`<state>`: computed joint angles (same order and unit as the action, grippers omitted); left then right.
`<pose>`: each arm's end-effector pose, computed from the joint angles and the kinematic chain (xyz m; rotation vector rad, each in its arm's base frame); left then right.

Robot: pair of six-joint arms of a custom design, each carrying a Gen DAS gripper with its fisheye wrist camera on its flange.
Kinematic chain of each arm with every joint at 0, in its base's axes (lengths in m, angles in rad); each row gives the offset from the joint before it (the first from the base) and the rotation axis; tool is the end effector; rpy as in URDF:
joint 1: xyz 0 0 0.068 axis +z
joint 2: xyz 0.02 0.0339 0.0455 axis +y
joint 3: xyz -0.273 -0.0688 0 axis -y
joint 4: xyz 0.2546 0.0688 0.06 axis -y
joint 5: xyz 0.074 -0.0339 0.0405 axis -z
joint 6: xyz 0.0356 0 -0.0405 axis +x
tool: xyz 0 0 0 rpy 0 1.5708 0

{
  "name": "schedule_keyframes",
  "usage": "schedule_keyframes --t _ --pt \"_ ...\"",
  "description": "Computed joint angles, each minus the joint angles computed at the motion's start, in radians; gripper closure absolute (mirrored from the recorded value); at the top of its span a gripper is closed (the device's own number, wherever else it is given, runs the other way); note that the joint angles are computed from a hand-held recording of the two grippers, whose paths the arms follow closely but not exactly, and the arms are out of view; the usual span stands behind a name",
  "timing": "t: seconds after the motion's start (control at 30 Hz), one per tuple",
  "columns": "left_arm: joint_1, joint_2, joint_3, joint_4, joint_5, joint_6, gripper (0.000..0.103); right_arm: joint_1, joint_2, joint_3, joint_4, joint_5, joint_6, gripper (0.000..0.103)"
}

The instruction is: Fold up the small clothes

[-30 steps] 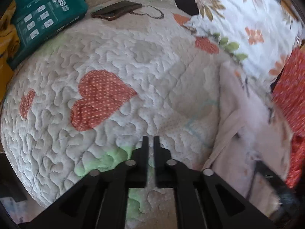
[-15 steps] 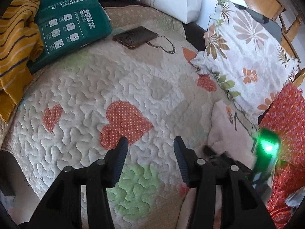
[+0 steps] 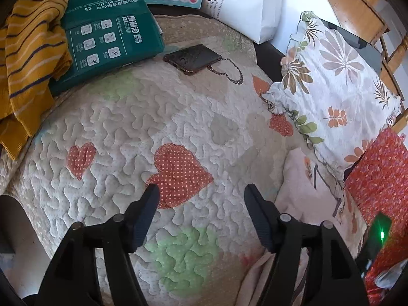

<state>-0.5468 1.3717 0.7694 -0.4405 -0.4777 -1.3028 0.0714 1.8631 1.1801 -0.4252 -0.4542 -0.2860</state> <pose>0.2332 -0.1228 0.1951 -1.0529 2.2150 -0.1695 0.3792 0.0428 0.1659 -0.5986 2.5219 0.5294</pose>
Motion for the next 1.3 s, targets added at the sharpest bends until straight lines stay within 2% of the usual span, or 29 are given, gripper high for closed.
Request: schedule_keyframes --t 0.17,0.23,0.3,0.47,0.53,0.6,0.67,0.73,0.83,0.97,1.1,1.17,1.23,1.3 --pt "-0.014 0.048 0.031 0.003 0.003 0.031 0.033 0.041 0.014 -0.030 0.063 0.104 -0.007 0.069" --pt "-0.012 0.055 0.033 0.003 0.009 0.037 0.032 0.074 0.081 0.042 0.035 0.090 0.031 0.069" --pt "-0.005 0.048 0.028 -0.001 0.010 0.039 0.032 0.138 0.144 0.113 0.012 0.123 0.052 0.069" --pt "-0.005 0.040 0.030 -0.021 -0.018 0.052 0.031 0.240 0.161 0.134 0.030 0.239 -0.040 0.071" --pt "-0.011 0.062 0.046 -0.027 -0.011 0.067 0.031 0.206 0.122 0.120 -0.008 0.181 -0.058 0.071" --pt "-0.025 0.090 0.061 -0.009 0.020 0.100 0.031 0.137 0.040 0.063 -0.025 0.116 -0.081 0.070" --pt "-0.059 0.131 0.088 -0.006 0.033 0.122 0.031 0.038 -0.063 -0.014 -0.048 0.047 -0.138 0.056" --pt "-0.114 0.176 0.119 -0.010 0.030 0.142 0.031 -0.107 -0.158 -0.083 -0.095 -0.024 -0.232 0.049" --pt "-0.180 0.208 0.119 0.029 0.077 0.164 0.031 -0.336 -0.200 -0.106 -0.205 -0.088 -0.378 0.047" --pt "-0.298 0.226 0.074 0.095 0.125 0.095 0.034 -0.657 -0.102 -0.041 -0.367 -0.116 -0.548 0.047" --pt "-0.430 0.261 0.020 0.154 0.162 -0.031 0.051 -0.931 0.073 0.080 -0.528 -0.110 -0.660 0.047" --pt "-0.498 0.302 0.028 0.142 0.152 -0.080 0.052 -1.009 0.134 0.107 -0.582 -0.095 -0.693 0.047" --pt "-0.553 0.346 0.069 0.084 0.110 -0.113 0.052 -1.060 0.178 0.116 -0.617 -0.080 -0.728 0.047" --pt "-0.592 0.380 0.106 0.047 0.093 -0.121 0.052 -1.103 0.167 0.062 -0.598 -0.100 -0.774 0.047"
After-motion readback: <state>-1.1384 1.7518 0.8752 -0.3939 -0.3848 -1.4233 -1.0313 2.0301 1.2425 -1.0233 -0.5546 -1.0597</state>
